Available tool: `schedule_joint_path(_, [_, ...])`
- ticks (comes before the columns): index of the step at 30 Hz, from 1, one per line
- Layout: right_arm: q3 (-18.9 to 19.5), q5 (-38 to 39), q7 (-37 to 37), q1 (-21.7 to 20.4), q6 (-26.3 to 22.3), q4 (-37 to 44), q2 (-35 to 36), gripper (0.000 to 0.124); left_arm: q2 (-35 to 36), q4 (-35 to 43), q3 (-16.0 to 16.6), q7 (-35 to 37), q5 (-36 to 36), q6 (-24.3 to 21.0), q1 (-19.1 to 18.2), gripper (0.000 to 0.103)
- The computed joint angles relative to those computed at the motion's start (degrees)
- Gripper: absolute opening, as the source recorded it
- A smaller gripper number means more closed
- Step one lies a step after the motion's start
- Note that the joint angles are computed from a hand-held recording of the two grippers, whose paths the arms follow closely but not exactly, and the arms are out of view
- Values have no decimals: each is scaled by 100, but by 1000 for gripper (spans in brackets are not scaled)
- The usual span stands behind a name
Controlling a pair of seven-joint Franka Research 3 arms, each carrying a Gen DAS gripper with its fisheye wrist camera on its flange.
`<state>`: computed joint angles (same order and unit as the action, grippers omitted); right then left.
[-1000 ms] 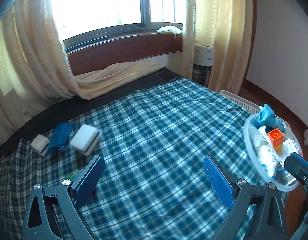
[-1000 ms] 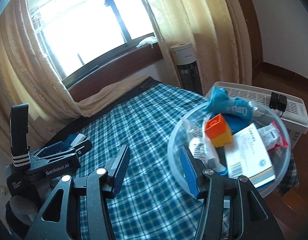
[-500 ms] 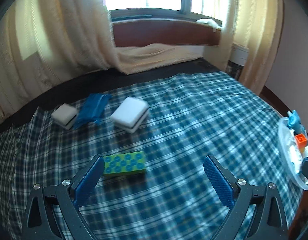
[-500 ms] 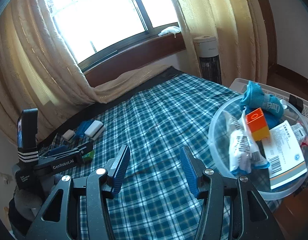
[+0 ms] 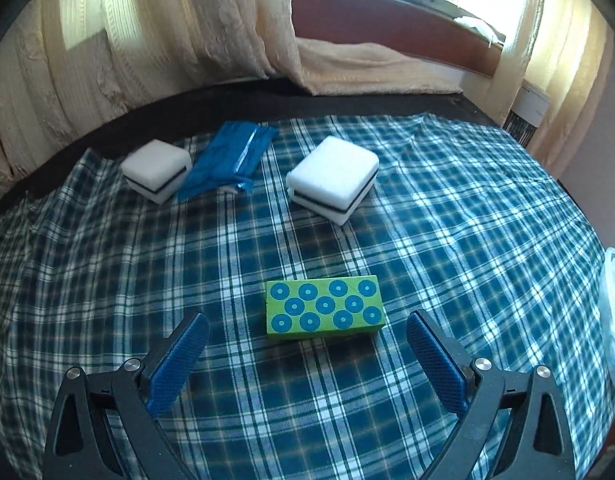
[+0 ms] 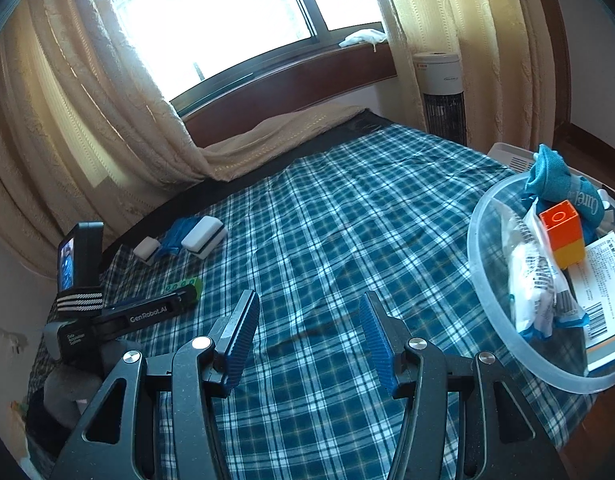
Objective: Organize objects
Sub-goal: 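Grasp the green blue-dotted block with the left gripper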
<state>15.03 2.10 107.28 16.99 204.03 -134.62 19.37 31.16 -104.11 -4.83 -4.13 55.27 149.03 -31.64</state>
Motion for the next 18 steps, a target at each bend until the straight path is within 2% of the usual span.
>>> schedule_joint_path(4, [33,-64,-34,-1,-82,102,77,54,85,53,20,-26,-72,-23,10,101])
schedule_joint_path(7, [55,-69,-96,15,-133,198,162,54,126,102,57,-74,-56,-168,-50,97])
schedule_joint_path(10, [54,-27,-196,72,-193,299,243,54,154,164,62,-62,24,-300,-101,90])
schedule_joint_path(13, [12,83,-353,183,-276,421,321,54,154,182,57,-38,165,-272,-124,77])
schedule_joint_path(15, [-15,164,-478,257,-337,507,367,54,150,189,47,-10,225,-240,-127,64])
schedule_joint_path(18, [-29,263,-690,350,-484,698,458,54,114,137,26,28,233,-121,-80,64])
